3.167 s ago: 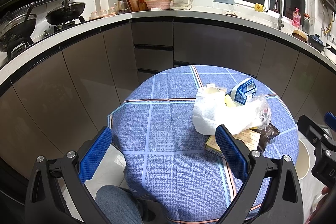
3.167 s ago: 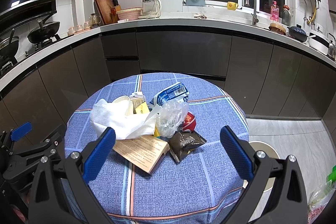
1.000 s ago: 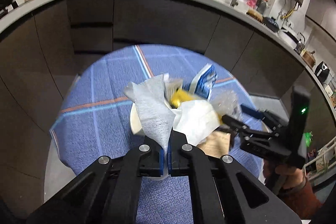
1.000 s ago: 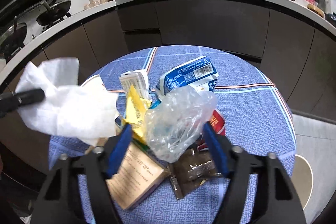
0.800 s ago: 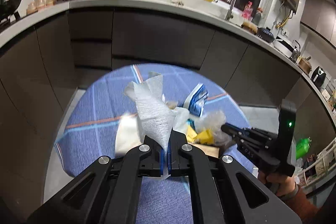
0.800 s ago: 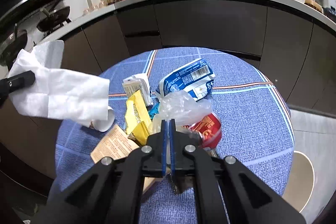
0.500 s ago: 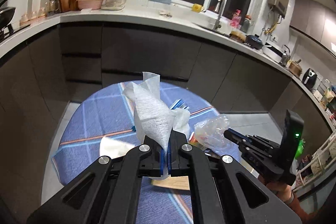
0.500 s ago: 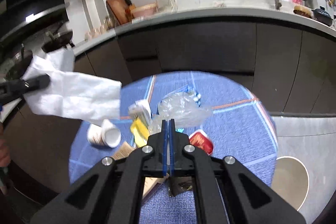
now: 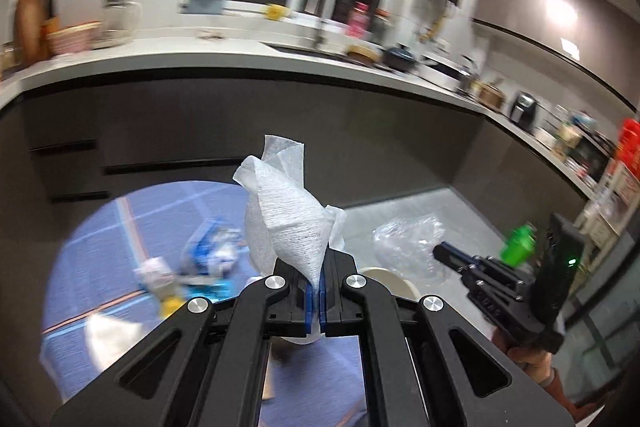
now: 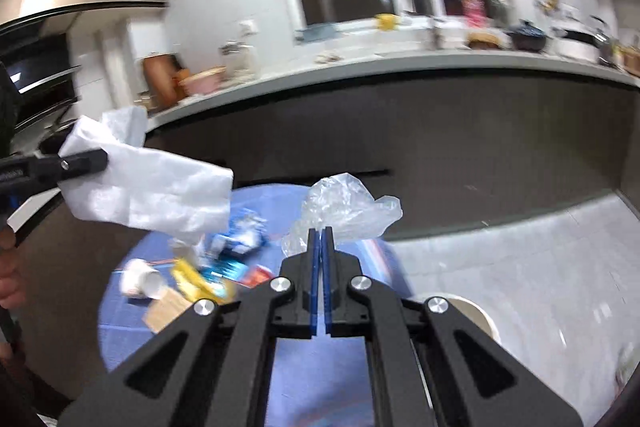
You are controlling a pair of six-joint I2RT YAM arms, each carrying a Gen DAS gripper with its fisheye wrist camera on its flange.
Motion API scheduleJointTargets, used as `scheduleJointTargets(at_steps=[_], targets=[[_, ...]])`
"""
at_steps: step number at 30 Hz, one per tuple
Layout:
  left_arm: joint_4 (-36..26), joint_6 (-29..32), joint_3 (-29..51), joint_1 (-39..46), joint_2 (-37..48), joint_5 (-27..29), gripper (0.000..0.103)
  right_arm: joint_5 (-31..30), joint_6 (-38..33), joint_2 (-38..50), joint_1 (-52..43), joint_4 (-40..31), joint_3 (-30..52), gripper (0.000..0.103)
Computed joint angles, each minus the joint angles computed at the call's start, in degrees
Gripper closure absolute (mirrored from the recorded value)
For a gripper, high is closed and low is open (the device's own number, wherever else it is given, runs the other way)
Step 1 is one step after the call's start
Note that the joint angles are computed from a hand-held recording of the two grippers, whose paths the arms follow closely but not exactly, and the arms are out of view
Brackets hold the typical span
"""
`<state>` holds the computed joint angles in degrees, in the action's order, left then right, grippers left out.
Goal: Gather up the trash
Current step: 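Carry both held bags over the white bin on the floor, then open both tools to drop the bags into the white bin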
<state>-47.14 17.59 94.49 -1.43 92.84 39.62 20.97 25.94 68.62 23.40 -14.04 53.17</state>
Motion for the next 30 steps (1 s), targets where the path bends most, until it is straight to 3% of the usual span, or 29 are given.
scheduleJointTargets(at_steps=[8,17,26,29,30], targets=[[5.21,-3.49,-0.89,-18.43,9.15,-5.97,0.101,-8.94,3.46,-7.2,-14.29,-0.12,-15.91,0.099],[6.68,-4.52,8.36,-30.54,28.7,-17.76,0.101,-18.24,3.77,2.6,-21.85,10.81,-23.48,0.098],[5.4,-3.21,17.0,-32.81,39.4,-22.45,0.1,-22.69,3.59,13.79,-24.59,17.63,-23.12,0.096],[4.9,-3.63,18.76,-34.03,40.97,-24.15,0.087,-23.41,3.27,17.61,-24.72,19.14,-22.46,0.086],[4.93,-4.18,19.18,-34.36,41.41,-24.66,0.067,-23.88,2.96,18.79,-24.79,19.31,-22.15,0.073]])
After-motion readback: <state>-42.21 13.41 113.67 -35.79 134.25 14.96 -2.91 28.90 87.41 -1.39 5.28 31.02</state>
